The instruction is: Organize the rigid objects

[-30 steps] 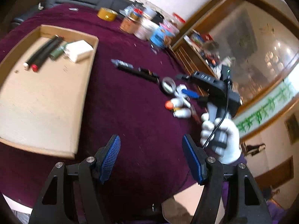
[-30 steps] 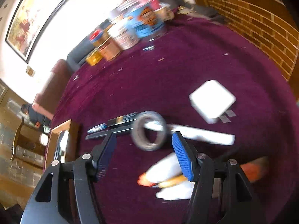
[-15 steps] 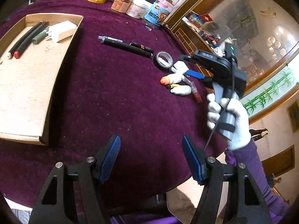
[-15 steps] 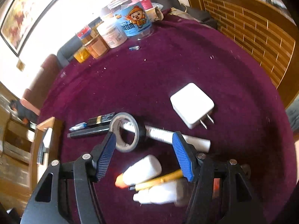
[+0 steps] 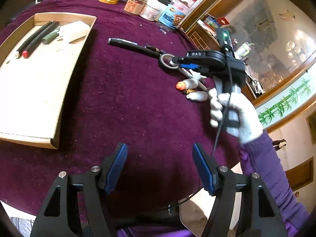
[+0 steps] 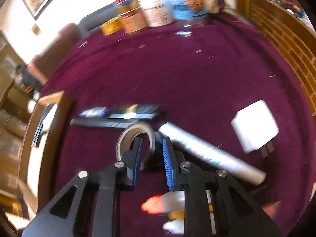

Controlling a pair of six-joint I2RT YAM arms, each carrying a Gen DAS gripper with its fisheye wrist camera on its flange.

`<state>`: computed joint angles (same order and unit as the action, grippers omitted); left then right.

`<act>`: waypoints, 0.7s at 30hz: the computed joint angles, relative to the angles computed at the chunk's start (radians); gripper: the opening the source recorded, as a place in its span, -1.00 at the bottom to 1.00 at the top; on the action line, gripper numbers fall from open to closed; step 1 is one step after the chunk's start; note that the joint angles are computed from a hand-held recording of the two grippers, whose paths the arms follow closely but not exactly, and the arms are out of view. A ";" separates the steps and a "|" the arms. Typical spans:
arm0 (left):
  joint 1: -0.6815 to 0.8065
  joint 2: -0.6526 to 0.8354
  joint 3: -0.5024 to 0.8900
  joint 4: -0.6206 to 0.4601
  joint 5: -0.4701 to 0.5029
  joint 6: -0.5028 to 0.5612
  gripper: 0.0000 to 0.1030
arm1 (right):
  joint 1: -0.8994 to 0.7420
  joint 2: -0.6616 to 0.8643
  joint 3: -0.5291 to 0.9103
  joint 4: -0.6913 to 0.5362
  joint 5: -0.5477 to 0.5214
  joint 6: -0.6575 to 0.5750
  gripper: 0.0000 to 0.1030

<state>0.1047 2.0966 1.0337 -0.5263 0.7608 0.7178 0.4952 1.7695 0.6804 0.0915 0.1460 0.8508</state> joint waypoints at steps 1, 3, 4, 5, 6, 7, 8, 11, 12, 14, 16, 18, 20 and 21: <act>-0.001 0.004 0.004 0.003 -0.001 -0.009 0.21 | 0.027 0.008 0.007 0.012 -0.023 -0.013 -0.64; -0.004 0.018 0.016 0.004 -0.001 -0.025 0.21 | 0.067 0.034 0.026 0.049 -0.099 -0.055 -0.64; -0.006 0.021 0.019 0.003 -0.002 -0.026 0.21 | 0.080 0.049 0.036 0.064 -0.146 -0.080 -0.64; -0.009 0.026 0.021 0.002 -0.004 -0.028 0.21 | 0.100 0.067 0.050 0.074 -0.194 -0.103 -0.64; -0.013 0.030 0.023 0.000 -0.006 -0.029 0.21 | 0.121 0.081 0.063 0.077 -0.233 -0.120 -0.64; -0.015 0.032 0.024 -0.003 -0.008 -0.027 0.21 | 0.132 0.081 0.063 0.082 -0.247 -0.125 -0.64; -0.017 0.031 0.025 -0.006 -0.010 -0.024 0.21 | 0.143 0.061 0.043 0.102 -0.251 -0.123 -0.64; -0.008 0.025 0.029 -0.005 -0.012 -0.023 0.21 | 0.152 -0.065 -0.088 0.182 -0.198 -0.054 -0.62; -0.007 0.024 0.034 -0.005 -0.014 -0.028 0.21 | 0.158 -0.109 -0.124 0.180 -0.160 -0.032 -0.61; -0.013 0.026 0.055 -0.009 -0.019 -0.037 0.21 | 0.172 -0.220 -0.202 0.148 -0.065 0.009 -0.50; -0.033 0.018 0.071 0.003 -0.026 -0.060 0.21 | 0.181 -0.334 -0.285 0.115 0.010 0.059 -0.26; -0.063 -0.003 0.070 0.053 -0.039 -0.101 0.21 | 0.185 -0.442 -0.375 0.114 0.053 0.114 -0.11; -0.106 -0.017 0.073 0.125 -0.067 -0.161 0.20 | 0.179 -0.544 -0.445 0.095 0.074 0.148 -0.11; -0.134 -0.010 0.090 0.156 -0.085 -0.201 0.20 | 0.177 -0.578 -0.469 0.091 0.082 0.163 -0.11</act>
<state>-0.0293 2.0866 1.1235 -0.3698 0.6760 0.5171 0.6718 1.1913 0.2111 0.1827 0.2284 1.0136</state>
